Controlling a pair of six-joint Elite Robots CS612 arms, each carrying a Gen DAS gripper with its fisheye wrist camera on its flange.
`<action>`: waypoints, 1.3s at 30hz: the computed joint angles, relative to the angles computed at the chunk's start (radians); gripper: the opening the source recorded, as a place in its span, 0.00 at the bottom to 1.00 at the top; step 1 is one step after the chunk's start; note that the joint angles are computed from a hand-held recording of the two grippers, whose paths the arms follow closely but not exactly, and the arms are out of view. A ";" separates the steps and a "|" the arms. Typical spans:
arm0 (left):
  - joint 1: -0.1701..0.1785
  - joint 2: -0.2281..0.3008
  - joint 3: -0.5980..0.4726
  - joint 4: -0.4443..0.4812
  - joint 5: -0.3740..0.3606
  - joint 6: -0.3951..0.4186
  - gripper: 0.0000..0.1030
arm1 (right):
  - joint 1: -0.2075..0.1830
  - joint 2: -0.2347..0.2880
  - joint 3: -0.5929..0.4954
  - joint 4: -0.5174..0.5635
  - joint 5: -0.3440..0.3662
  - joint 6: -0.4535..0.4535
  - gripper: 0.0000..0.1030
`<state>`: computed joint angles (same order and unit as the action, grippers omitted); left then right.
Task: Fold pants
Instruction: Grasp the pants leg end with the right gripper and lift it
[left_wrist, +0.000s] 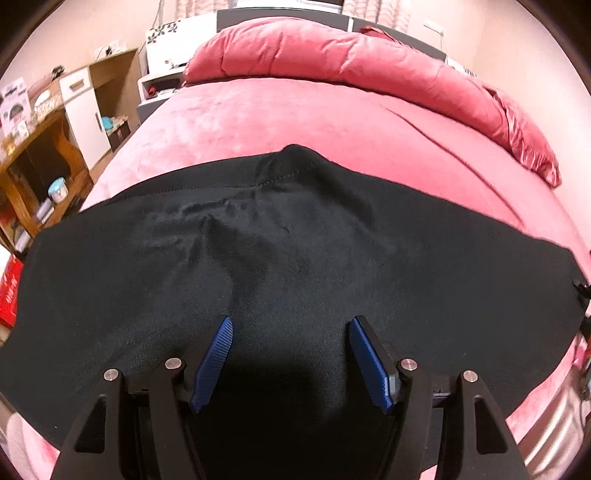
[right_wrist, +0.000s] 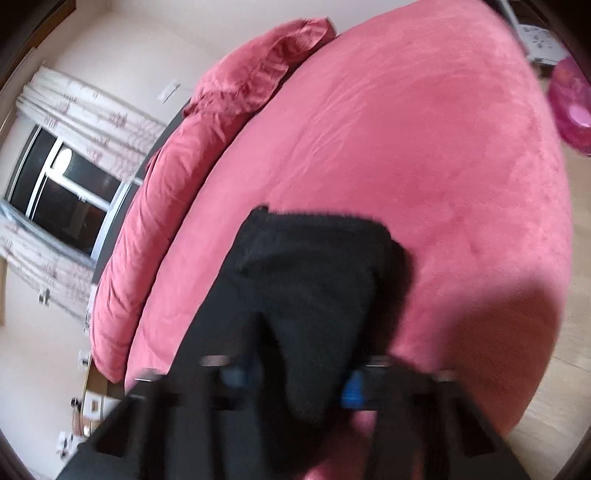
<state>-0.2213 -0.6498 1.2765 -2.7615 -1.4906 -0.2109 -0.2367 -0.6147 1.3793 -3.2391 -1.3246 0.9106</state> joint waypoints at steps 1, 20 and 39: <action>-0.002 0.002 -0.003 0.001 0.004 0.005 0.66 | -0.001 0.000 0.002 -0.003 0.008 0.002 0.22; 0.002 0.004 -0.003 0.000 -0.008 0.011 0.66 | 0.039 -0.074 0.003 0.056 -0.055 -0.093 0.16; 0.013 -0.004 0.007 -0.025 -0.074 -0.025 0.72 | 0.150 -0.123 -0.070 0.129 -0.120 -0.391 0.16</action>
<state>-0.2088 -0.6540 1.2833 -2.7868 -1.5646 -0.2364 -0.0863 -0.7379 1.3090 -3.1099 -1.4443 0.5197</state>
